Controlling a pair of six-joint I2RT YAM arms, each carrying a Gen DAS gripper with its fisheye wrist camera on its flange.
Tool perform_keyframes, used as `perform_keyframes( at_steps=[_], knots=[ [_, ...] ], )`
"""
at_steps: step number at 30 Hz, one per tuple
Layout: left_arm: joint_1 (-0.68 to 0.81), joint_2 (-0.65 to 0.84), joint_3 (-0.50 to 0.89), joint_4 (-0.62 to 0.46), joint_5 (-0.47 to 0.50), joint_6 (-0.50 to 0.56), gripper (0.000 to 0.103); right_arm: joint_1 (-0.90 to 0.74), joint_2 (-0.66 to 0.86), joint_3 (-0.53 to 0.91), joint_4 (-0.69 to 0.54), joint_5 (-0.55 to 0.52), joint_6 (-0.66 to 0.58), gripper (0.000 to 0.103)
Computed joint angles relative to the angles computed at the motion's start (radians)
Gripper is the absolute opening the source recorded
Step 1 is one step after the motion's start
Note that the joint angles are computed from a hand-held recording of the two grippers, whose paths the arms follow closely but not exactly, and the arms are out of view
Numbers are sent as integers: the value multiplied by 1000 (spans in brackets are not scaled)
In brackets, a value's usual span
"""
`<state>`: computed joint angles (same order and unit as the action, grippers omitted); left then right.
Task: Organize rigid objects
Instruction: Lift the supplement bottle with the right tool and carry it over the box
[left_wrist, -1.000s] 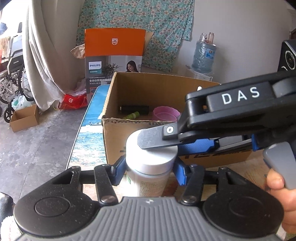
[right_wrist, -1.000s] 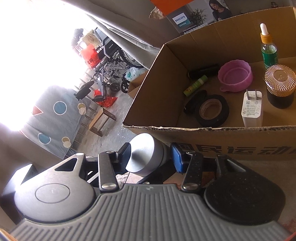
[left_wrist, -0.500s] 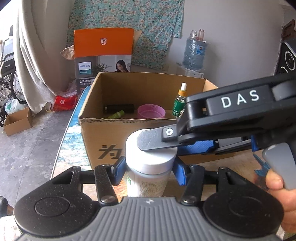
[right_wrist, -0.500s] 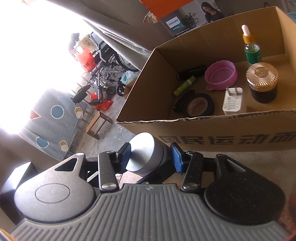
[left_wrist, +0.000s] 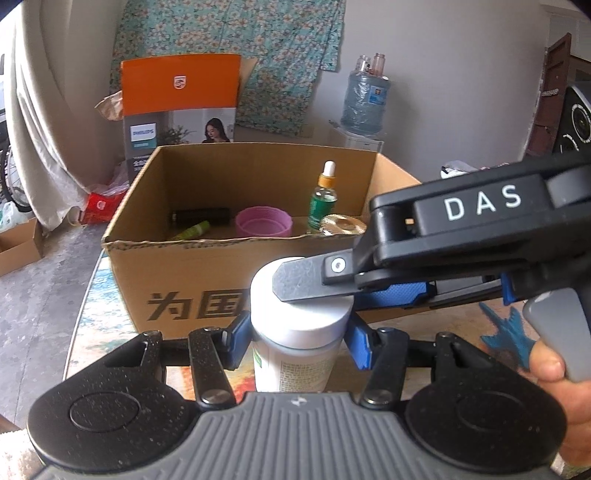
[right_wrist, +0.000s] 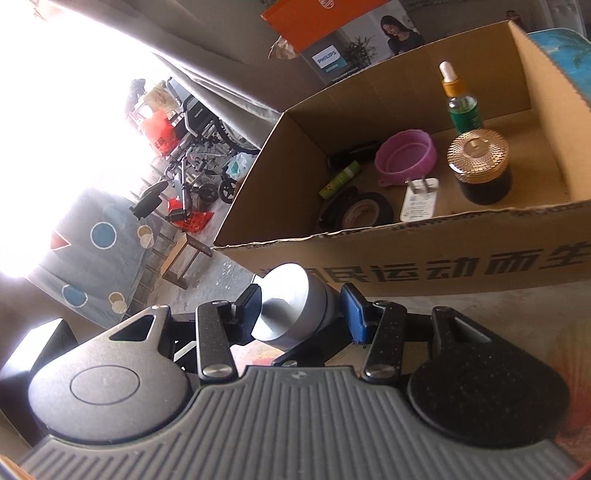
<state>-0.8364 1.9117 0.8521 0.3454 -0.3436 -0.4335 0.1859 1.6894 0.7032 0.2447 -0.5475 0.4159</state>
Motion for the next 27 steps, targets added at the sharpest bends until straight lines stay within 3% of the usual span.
perform_keyframes(
  at_steps=[27],
  knots=[
    [-51, 86, 123, -86, -4, 52, 56, -91, -8, -67, 42, -34, -11, 48]
  ],
)
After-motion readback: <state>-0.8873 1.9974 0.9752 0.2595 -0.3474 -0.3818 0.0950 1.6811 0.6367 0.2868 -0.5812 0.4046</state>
